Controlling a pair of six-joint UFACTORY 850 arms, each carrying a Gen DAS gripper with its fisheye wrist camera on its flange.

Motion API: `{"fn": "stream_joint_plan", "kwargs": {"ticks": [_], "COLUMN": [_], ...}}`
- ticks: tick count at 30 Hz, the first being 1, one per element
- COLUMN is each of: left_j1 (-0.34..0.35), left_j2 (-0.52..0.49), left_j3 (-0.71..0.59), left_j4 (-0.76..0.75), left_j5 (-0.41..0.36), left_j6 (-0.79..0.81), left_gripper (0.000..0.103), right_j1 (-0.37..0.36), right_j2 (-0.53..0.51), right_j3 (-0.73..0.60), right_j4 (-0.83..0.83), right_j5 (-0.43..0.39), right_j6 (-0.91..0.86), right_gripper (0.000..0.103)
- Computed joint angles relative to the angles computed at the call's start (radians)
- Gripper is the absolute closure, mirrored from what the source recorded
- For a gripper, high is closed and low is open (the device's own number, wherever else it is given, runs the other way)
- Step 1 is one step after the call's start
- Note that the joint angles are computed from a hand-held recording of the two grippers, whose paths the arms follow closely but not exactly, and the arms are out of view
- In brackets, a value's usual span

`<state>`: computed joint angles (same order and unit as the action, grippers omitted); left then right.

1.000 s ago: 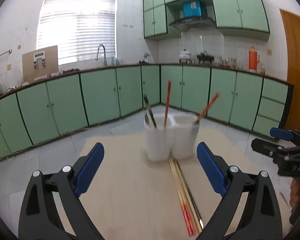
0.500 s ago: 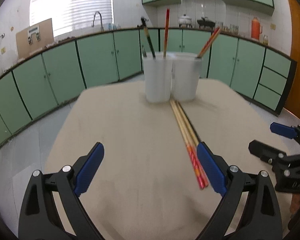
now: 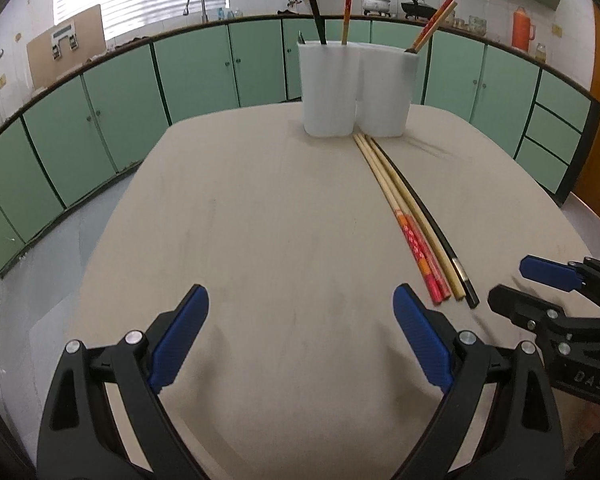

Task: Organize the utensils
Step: 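Open both tools and withdraw them back to the remaining chopsticks, then grasp a red-patterned chopstick with the left tool while the right grasps the black chopstick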

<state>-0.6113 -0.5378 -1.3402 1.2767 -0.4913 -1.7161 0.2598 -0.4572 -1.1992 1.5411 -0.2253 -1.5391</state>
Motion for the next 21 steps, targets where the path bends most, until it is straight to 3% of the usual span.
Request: {"fn": "stream_joint_plan", "kwargs": {"ticks": [4, 14, 21], "left_j1": [-0.002, 0.002, 0.006], "left_j2": [-0.002, 0.008, 0.001], "left_j3": [0.007, 0.04, 0.029], "left_j4": [-0.046, -0.063, -0.079], "left_j5": [0.018, 0.051, 0.057], "left_j6": [0.04, 0.025, 0.039], "left_gripper": [0.021, 0.021, 0.021], "right_j1": [0.005, 0.028, 0.041], "right_j2": [0.0, -0.014, -0.013], "right_j3": [0.0, -0.013, -0.003], "right_j4": [-0.047, -0.094, 0.045], "right_j5": [-0.005, 0.016, 0.06], "right_j6": [0.048, 0.09, -0.064], "right_gripper": [0.056, 0.068, 0.08]}}
